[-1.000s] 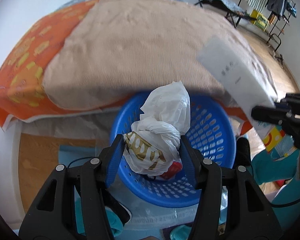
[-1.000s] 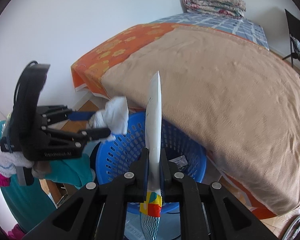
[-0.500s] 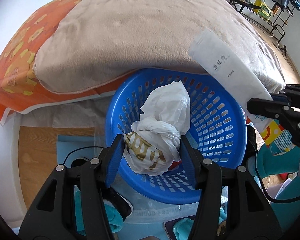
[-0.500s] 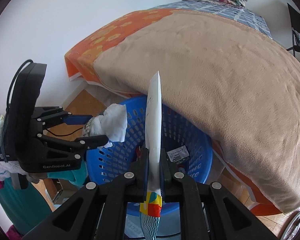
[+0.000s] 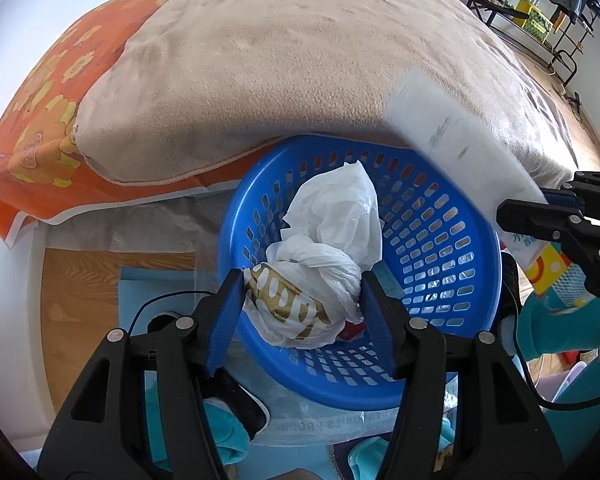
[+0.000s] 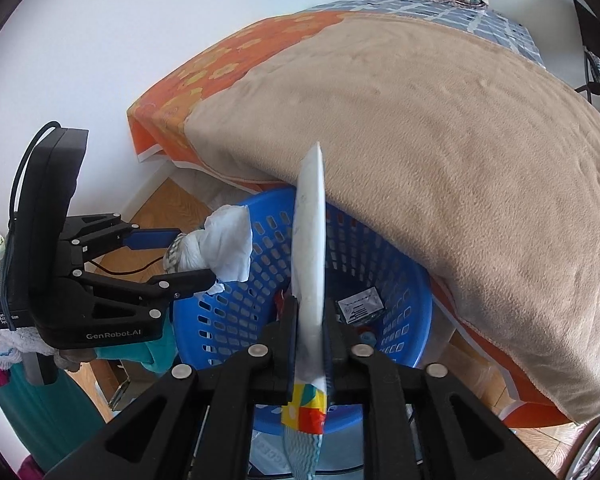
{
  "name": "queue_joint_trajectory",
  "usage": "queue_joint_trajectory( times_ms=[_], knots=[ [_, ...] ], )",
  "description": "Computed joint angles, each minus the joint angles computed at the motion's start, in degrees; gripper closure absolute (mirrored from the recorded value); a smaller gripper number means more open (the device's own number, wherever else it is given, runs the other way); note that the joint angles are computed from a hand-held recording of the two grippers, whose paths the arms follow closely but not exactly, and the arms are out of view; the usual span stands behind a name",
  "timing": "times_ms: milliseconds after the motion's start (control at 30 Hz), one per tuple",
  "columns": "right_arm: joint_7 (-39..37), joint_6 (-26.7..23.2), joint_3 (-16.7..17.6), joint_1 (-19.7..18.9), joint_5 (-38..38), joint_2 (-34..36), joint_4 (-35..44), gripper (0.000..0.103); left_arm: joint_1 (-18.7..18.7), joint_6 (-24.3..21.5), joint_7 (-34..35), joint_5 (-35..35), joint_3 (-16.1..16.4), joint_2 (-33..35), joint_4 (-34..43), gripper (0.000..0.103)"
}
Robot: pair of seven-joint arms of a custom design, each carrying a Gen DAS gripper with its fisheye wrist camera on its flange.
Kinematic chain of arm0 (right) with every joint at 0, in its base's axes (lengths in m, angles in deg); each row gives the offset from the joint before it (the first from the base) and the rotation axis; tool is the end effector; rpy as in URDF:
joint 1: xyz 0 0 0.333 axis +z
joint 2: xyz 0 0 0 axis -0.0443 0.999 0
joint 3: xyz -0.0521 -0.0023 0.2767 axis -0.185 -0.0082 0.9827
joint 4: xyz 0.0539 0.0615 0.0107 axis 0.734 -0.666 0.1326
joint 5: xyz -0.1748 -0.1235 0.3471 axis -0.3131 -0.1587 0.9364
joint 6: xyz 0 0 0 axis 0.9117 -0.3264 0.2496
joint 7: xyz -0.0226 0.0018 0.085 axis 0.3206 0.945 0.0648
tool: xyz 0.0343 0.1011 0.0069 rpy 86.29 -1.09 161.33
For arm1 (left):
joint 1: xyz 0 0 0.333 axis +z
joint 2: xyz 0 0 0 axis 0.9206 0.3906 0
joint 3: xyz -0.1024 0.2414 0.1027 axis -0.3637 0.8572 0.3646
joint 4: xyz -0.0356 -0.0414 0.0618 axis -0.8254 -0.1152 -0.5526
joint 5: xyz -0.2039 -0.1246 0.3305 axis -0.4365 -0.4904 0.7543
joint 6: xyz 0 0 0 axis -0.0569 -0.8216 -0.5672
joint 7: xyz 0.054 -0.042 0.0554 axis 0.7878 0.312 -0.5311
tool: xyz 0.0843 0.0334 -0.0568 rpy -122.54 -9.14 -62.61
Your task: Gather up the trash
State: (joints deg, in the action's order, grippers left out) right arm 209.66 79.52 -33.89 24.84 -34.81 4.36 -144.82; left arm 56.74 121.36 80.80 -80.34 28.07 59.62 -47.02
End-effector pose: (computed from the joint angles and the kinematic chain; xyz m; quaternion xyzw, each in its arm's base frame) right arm 0.4206 0.3557 0.4016 -0.7021 0.6549 -0.0855 0.2661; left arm 0.4988 -0.1626 0.3767 -0.4629 0.8643 -0.1825 0.0741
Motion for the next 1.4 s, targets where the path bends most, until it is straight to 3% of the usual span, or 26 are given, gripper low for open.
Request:
queue_joint_trajectory(
  times_ms=[67,100,267,433,633,833,1200,1400],
  knots=[
    [0.29,0.33,-0.01,-0.08,-0.14,-0.08,-0.08,0.084,0.05,0.44,-0.40,0.43,-0.10,-0.10,-0.16,0.042],
    [1.00,0.34,0.12,-0.26,-0.91,-0.20,-0.13,0.075,0.02,0.46,-0.42,0.39,-0.07,-0.10,-0.12,0.041],
    [2.45,0.06,0.23,-0.65,-2.26,-0.71,-0.19,0.068,0.12,0.43,-1.29,1.32,-0.20,0.05,0.11,0.041],
    [5.18,-0.67,0.68,-1.29,-5.22,-1.15,-0.05,0.045,0.10,0.96,-1.69,1.51,-0.20,0.00,0.17,0.041],
    [7.58,-1.69,0.96,-1.61,-7.64,-1.76,0.03,0.030,0.08,2.20,-1.92,1.38,0.04,-0.73,-0.27,0.041],
    [10.52,-1.34,1.38,-2.47,-9.84,-3.89,-1.16,0.021,-0.41,4.64,-1.79,1.29,0.15,-2.35,-1.15,0.041],
    [21.48,-1.14,4.78,-7.62,-20.82,-10.72,-2.89,0.016,-4.12,8.30,3.73,-6.50,2.53,-5.71,-0.08,0.040],
    [24.14,-2.19,6.26,-10.49,-24.82,-14.22,-2.93,0.016,-6.06,10.60,7.17,-12.27,3.33,-6.62,2.73,0.031]
  ],
)
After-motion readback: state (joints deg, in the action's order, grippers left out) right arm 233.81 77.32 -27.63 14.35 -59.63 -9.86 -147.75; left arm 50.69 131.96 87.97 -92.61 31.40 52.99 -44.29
